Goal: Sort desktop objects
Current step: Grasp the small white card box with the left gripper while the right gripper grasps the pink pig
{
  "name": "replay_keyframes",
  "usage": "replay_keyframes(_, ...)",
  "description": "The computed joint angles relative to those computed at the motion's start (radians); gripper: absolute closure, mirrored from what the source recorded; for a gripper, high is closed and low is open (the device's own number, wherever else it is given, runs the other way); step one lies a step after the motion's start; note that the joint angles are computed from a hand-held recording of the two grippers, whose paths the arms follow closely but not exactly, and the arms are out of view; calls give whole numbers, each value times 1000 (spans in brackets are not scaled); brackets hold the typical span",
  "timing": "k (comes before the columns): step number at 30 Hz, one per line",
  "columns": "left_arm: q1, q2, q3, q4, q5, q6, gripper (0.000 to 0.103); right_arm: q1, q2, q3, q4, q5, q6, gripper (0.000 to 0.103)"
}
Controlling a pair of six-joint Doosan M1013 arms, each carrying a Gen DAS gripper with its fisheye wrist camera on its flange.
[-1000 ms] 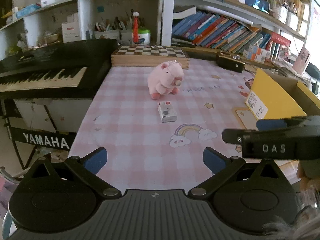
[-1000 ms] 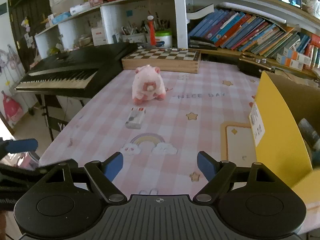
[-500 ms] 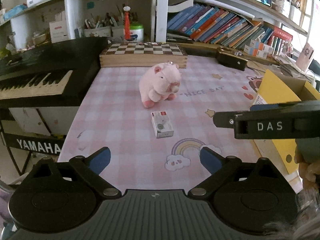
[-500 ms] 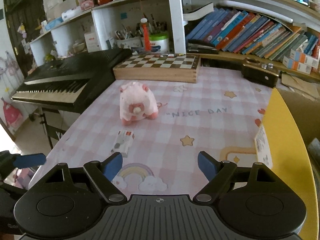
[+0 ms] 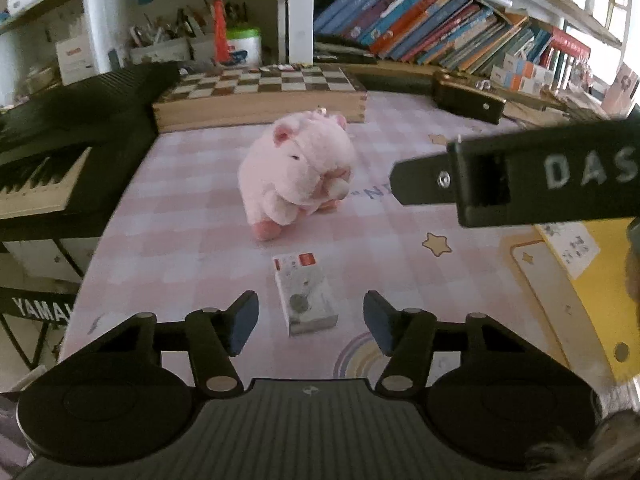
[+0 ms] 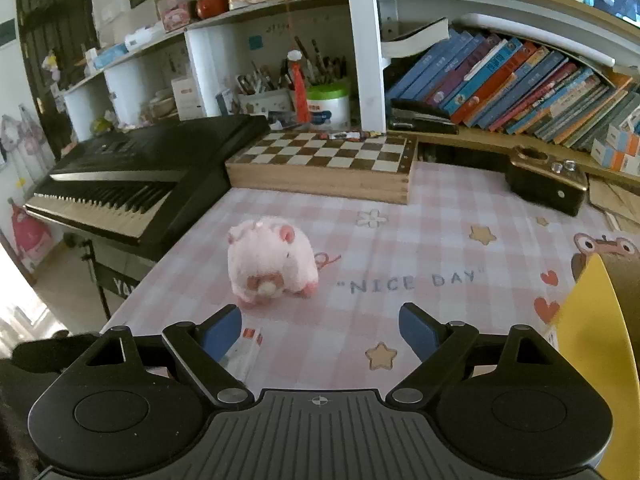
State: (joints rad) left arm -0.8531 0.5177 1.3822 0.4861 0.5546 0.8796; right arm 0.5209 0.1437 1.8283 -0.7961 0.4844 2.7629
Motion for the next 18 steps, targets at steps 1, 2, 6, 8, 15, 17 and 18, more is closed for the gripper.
replay_keyframes(1, 1, 10, -11, -2, 7, 3, 50, -4, 4, -4, 5, -3, -9, 15)
replay_keyframes(2, 1, 19, -22, -3, 13, 4, 52, -7, 7, -8, 11, -6, -20, 15)
replay_keyframes(6, 4, 47, -57, -15, 50, 8, 61, -19, 24, -25, 58, -25, -91, 15)
replay_keyframes(8, 4, 50, -59, 0, 47, -12, 62, -24, 32, -33, 89, -40, -133, 15)
replay_keyframes(15, 13, 43, -49, 10, 44, -57, 75, -36, 66, -66, 185, -65, -268, 15)
replay_keyframes(17, 17, 33, -35, 8, 43, -77, 75, -39, 76, -77, 207, -71, -304, 14)
replay_keyframes(18, 19, 26, -27, 10, 45, -91, 75, -40, 82, -82, 214, -73, -317, 14)
